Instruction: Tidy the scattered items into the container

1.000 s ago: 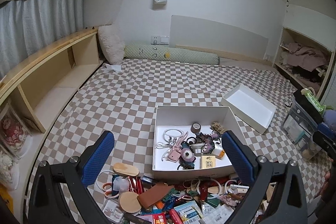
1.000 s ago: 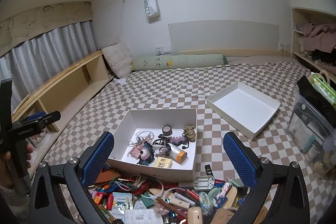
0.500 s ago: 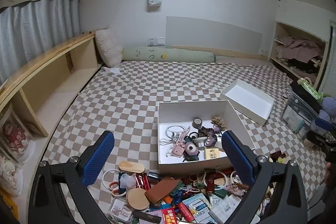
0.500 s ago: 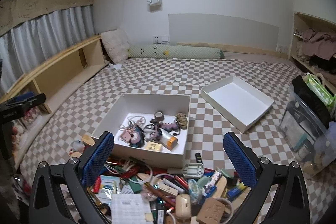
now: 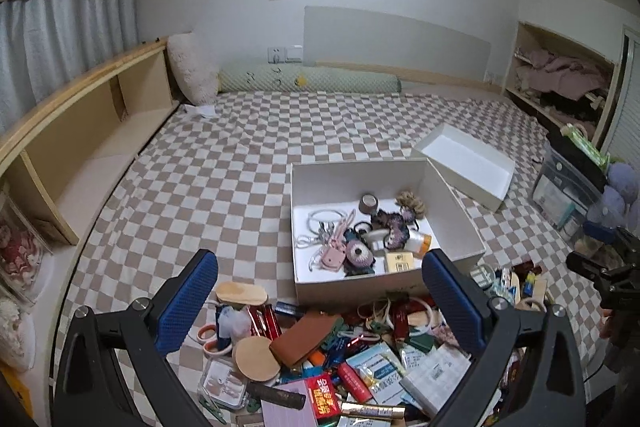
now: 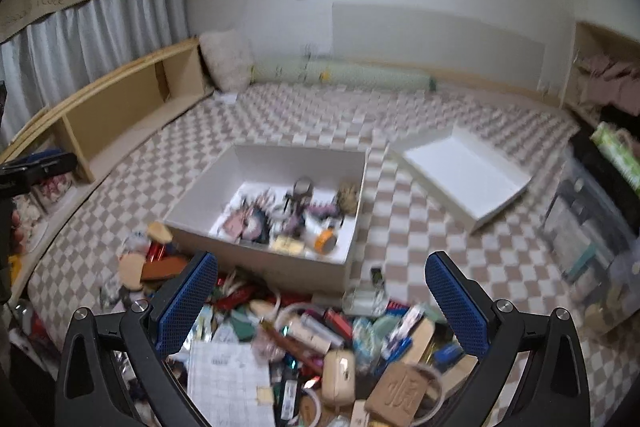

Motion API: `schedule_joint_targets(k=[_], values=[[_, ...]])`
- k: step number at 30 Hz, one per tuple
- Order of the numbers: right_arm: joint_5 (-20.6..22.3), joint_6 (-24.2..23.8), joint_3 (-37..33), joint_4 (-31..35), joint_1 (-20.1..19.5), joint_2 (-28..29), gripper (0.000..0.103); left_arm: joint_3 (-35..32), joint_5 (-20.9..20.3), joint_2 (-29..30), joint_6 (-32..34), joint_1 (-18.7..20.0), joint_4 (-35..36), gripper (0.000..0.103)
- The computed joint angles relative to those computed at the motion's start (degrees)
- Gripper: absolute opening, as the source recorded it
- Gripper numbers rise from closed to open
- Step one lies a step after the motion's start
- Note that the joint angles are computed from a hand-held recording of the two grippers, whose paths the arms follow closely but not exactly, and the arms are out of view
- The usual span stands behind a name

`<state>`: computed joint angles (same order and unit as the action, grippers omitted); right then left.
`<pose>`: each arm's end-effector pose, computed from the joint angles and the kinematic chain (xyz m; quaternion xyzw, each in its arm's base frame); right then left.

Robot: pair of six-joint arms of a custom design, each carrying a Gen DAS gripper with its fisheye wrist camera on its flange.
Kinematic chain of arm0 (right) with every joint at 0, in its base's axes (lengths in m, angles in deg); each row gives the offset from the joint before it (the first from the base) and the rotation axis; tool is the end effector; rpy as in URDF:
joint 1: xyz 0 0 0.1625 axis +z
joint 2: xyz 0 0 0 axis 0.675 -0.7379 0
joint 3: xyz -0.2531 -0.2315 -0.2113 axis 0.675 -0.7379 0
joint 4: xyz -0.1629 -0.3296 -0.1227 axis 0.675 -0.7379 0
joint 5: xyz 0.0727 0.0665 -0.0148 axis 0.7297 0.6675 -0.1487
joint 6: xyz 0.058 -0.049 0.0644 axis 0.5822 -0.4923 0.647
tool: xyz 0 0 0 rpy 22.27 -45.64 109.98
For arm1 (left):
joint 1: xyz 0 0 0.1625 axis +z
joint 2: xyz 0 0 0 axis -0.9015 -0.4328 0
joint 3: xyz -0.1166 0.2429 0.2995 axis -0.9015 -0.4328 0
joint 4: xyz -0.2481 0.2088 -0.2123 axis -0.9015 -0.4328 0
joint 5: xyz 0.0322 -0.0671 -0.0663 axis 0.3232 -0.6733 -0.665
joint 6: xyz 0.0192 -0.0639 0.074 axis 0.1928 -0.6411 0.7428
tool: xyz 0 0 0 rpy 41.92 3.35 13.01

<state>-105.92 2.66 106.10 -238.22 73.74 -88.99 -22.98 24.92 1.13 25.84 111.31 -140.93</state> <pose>0.3162 -0.5297 0.3243 0.0326 -0.8223 0.4380 0.3618 -0.3804 -0.6775 0.3331 0.4017 0.8540 -0.2626 0.2010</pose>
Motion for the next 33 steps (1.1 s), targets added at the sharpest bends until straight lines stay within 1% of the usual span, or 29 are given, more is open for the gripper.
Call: schedule_joint_targets(k=[3, 4, 6, 10, 15, 18, 19, 20, 25, 27, 28, 29, 30, 31, 33], values=[[3.58, 5.49, 1.34, 6.96, -1.39, -2.16, 0.103, 0.07, -0.68, 0.01, 0.15, 0.62, 2.49, 0.103], [4.85, 6.64, 1.69, 8.75, -1.82, -2.78, 0.103, 0.16, -0.79, 0.01, 0.29, 0.87, 3.36, 0.103], [5.98, 8.35, 2.15, 10.80, -2.29, -3.23, 0.103, 0.49, -0.65, 0.02, 0.78, 1.35, 4.68, 0.103], [5.95, 10.98, 2.67, 13.63, -2.63, -3.47, 0.103, -0.38, -0.39, 0.78, 0.06, 2.59, 8.92, 0.103], [11.00, 17.26, 3.60, 19.86, -4.91, -5.36, 0.103, -3.28, -0.88, 2.52, -3.40, 4.13, 15.11, 0.101], [12.14, 18.91, 4.11, 21.76, -6.17, -5.98, 0.103, -4.42, -1.22, 3.19, -4.69, 4.65, 17.69, 0.101], [12.12, 19.25, 4.22, 22.30, -6.51, -6.11, 0.099, -4.84, -1.31, 3.45, -5.14, 4.79, 18.42, 0.101], [11.97, 19.65, 4.38, 22.67, -6.86, -6.22, 0.094, -5.09, -1.41, 3.61, -5.56, 4.88, 19.03, 0.101], [12.74, 23.81, 4.50, 27.19, -9.63, -6.80, 0.078, -5.60, -1.63, 4.23, -6.77, 5.12, 20.85, 0.101], [12.47, 24.77, 4.41, 28.20, -10.61, -6.56, 0.077, -5.87, -1.44, 4.54, -6.80, 5.09, 21.38, 0.101], [12.42, 25.01, 4.31, 28.61, -11.01, -6.45, 0.073, -6.00, -1.36, 4.66, -6.77, 5.15, 21.52, 0.101], [12.62, 25.18, 4.17, 29.03, -11.43, -6.32, 0.064, -6.06, -1.34, 4.74, -6.81, 5.19, 21.61, 0.101], [13.10, 25.33, 4.05, 29.28, -11.89, -6.18, 0.059, -6.21, -1.45, 4.87, -6.95, 5.26, 21.77, 0.101], [13.63, 25.55, 3.96, 29.44, -12.32, -6.05, 0.056, -6.48, -1.56, 5.02, -7.02, 5.36, 22.01, 0.101], [13.15, 26.09, 3.31, 30.82, -12.79, -5.47, 0.056, -7.10, -1.63, 5.46, -7.37, 5.57, 22.78, 0.101]])
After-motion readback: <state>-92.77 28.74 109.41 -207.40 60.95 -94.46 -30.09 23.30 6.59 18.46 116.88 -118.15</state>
